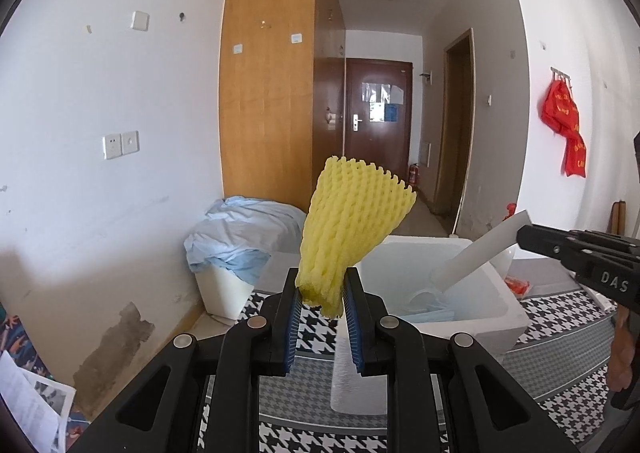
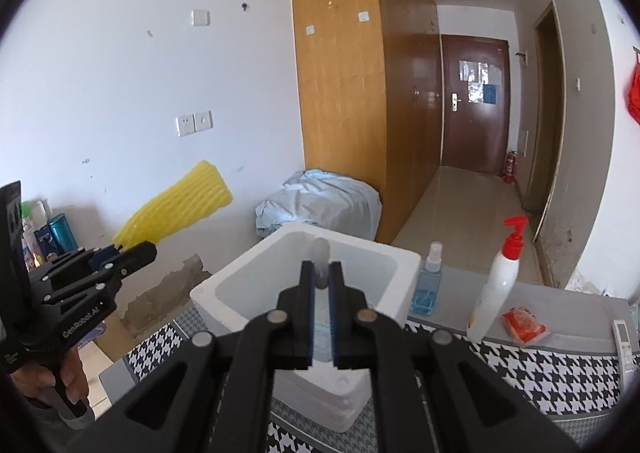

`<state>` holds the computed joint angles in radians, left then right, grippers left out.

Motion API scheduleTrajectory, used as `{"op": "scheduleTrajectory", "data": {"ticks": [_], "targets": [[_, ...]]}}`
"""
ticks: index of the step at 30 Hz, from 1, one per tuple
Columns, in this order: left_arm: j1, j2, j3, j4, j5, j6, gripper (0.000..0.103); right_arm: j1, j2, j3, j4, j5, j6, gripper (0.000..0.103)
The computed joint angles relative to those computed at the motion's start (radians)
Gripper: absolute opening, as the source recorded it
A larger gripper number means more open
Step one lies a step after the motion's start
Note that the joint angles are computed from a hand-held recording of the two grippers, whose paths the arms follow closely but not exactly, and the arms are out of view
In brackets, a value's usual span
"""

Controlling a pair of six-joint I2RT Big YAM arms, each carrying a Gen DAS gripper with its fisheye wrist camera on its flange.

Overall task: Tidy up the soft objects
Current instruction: 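Lower the yellow foam net sleeve into the foam box with the left tool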

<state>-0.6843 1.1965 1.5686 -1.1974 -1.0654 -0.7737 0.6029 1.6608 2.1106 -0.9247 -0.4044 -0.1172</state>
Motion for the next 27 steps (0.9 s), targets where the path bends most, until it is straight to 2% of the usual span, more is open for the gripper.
{"op": "scheduleTrajectory", "data": {"ticks": [10,27], "targets": [[0.018,-0.016,-0.024,-0.002,0.015,-0.014,0.022,0.031,0.074,0.097,-0.067,0.027,-0.015,0.008],[0.058,-0.045,-0.061,0.031,0.056,0.005,0.022,0.059,0.163,0.205,-0.155,0.082,-0.021,0.009]]}}
